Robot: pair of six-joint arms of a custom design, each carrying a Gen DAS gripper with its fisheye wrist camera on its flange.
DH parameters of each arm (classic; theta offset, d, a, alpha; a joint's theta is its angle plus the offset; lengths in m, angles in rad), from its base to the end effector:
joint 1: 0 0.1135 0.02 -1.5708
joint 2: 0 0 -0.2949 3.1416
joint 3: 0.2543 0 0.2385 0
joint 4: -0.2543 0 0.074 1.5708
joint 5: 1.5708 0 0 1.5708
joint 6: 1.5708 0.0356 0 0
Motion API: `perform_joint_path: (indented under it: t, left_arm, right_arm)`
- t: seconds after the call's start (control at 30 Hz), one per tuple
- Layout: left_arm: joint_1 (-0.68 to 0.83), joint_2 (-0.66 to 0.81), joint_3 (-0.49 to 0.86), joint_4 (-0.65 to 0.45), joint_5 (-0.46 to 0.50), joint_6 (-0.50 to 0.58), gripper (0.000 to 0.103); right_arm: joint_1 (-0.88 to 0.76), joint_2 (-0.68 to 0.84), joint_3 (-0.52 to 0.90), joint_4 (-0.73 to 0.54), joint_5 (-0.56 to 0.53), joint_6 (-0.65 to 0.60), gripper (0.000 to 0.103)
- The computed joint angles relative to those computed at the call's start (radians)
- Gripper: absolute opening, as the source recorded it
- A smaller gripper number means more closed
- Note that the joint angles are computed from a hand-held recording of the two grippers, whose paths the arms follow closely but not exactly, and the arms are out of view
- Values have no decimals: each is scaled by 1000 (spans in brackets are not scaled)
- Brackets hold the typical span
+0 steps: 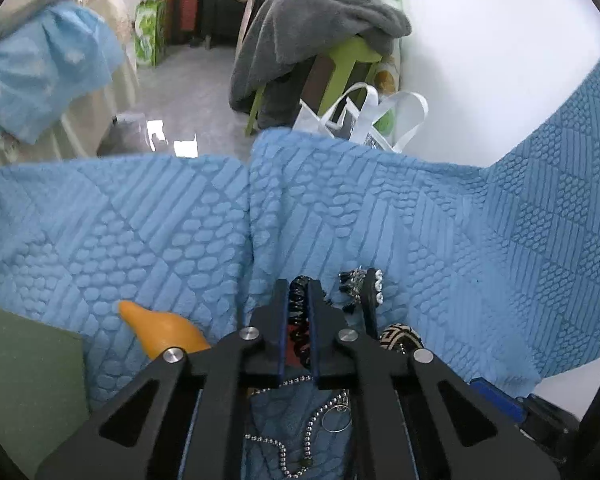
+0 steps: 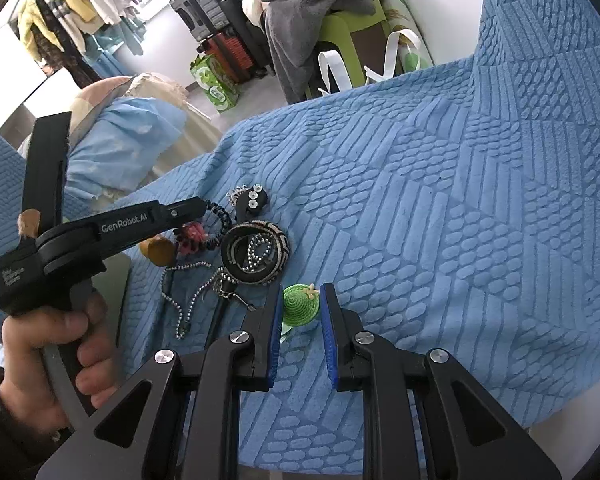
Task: Organize jewelry
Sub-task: 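Lift the black coil with the left tool while the right tool lifts the green pendant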
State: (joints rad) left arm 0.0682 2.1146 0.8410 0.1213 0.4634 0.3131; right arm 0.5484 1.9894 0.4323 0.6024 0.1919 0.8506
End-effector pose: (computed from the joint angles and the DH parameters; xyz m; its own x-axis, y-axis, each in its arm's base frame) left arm 0.3409 0.0073 0.0660 -0.8302 0.2195 -0.5124 0.3952 0.8800 -0.2634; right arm 0.2305 0.1329 0.0640 -0.7733 0.3923 -0.4981 0.2480 0.9102 0.3317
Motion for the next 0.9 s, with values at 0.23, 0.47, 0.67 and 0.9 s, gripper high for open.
perform_joint_path:
  t: [0.23, 0.47, 0.67, 0.9]
  left_arm:
    - [33, -85, 3, -94, 65, 53, 8]
    - [115, -218, 42, -291, 144, 166, 8]
    - [205, -340, 116, -465, 204, 238, 8]
    - [326, -423, 336, -763, 248, 339, 8]
  right_arm:
    - [46, -72, 87, -168, 79, -33, 16]
    - [98, -189, 169, -358, 160, -38, 16]
    - [151, -311, 286, -564, 244, -62, 16]
    - [229, -409, 504, -799, 345, -88, 16]
